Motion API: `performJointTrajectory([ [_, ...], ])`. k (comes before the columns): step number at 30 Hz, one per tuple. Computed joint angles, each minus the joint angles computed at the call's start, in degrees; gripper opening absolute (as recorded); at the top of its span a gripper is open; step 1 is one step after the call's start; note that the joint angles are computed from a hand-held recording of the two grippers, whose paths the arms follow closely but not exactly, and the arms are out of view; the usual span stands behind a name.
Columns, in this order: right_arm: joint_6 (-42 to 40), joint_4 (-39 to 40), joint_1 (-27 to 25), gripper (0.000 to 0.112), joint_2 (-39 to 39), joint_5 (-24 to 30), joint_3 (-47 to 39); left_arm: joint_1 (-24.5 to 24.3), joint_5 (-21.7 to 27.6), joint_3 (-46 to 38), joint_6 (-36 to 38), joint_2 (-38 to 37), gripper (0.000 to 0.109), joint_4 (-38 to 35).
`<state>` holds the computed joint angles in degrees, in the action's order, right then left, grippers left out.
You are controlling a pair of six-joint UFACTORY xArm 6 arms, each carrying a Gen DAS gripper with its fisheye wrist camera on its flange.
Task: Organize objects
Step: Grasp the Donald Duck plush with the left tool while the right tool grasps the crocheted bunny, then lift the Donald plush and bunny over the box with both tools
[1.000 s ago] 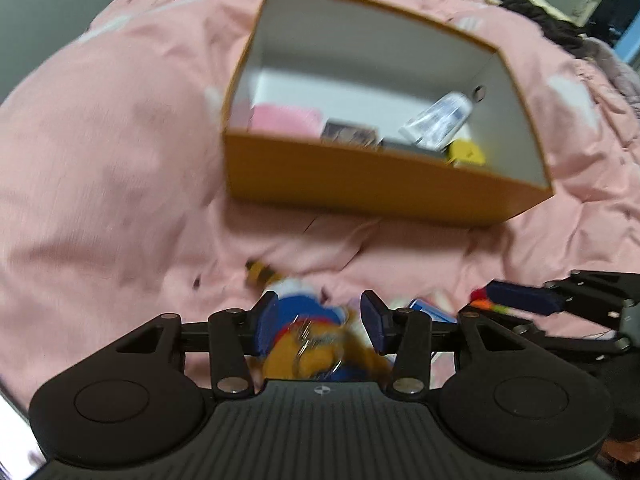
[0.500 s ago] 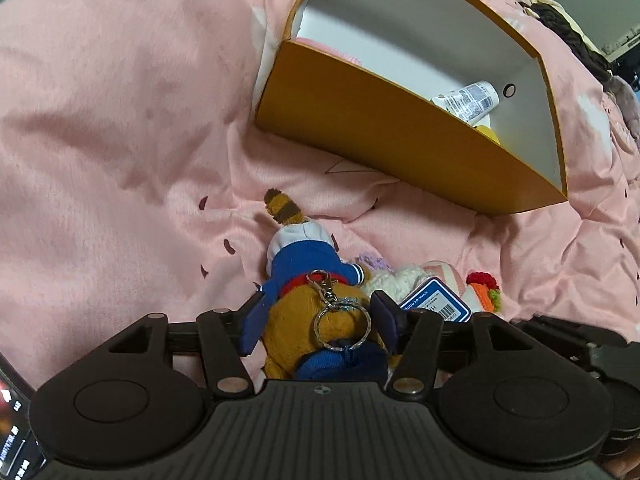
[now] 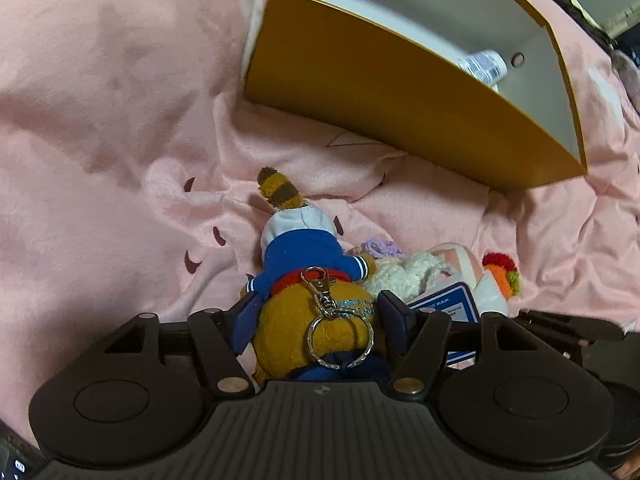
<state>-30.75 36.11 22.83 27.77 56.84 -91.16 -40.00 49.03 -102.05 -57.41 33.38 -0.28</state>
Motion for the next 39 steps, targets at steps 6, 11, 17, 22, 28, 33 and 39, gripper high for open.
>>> performJointTrajectory([
  [6, -1.26, -0.19, 0.22, 0.057, 1.11, 0.77, -0.82, 0.10, -0.42, 0.55, 1.68, -0.20, 0.071, -0.79],
  [11, -3.84, -0.97, 0.91, 0.055, 0.40, -0.62, 0.49, -0.62, -0.87, 1.23, 0.88, -1.35, 0.065, 2.42],
  [17, -4.50, 1.72, -0.33, 0.052, -0.63, -0.41, 1.22, -1.39, -1.41, 2.30, 0.09, -3.43, 0.063, 7.31],
  [22, -6.60, 6.07, -1.42, 0.044, -2.53, -0.40, 1.84, -1.73, -2.84, 2.88, -0.64, -5.39, 0.063, 10.85],
  [28, -12.23, 10.84, -2.25, 0.017, -4.66, -0.35, 2.14, -2.09, -3.64, 1.06, -1.79, -5.93, 0.063, 15.43],
  [33, -9.28, 5.78, -1.07, 0.042, -3.58, -2.10, 1.63, -2.29, 0.16, -0.83, -2.03, -4.85, 0.063, 16.67],
  [39, -7.45, 3.31, -0.34, 0.054, -1.72, -0.98, 0.41, -2.28, 2.60, 2.23, -1.75, -6.38, 0.063, 15.49],
])
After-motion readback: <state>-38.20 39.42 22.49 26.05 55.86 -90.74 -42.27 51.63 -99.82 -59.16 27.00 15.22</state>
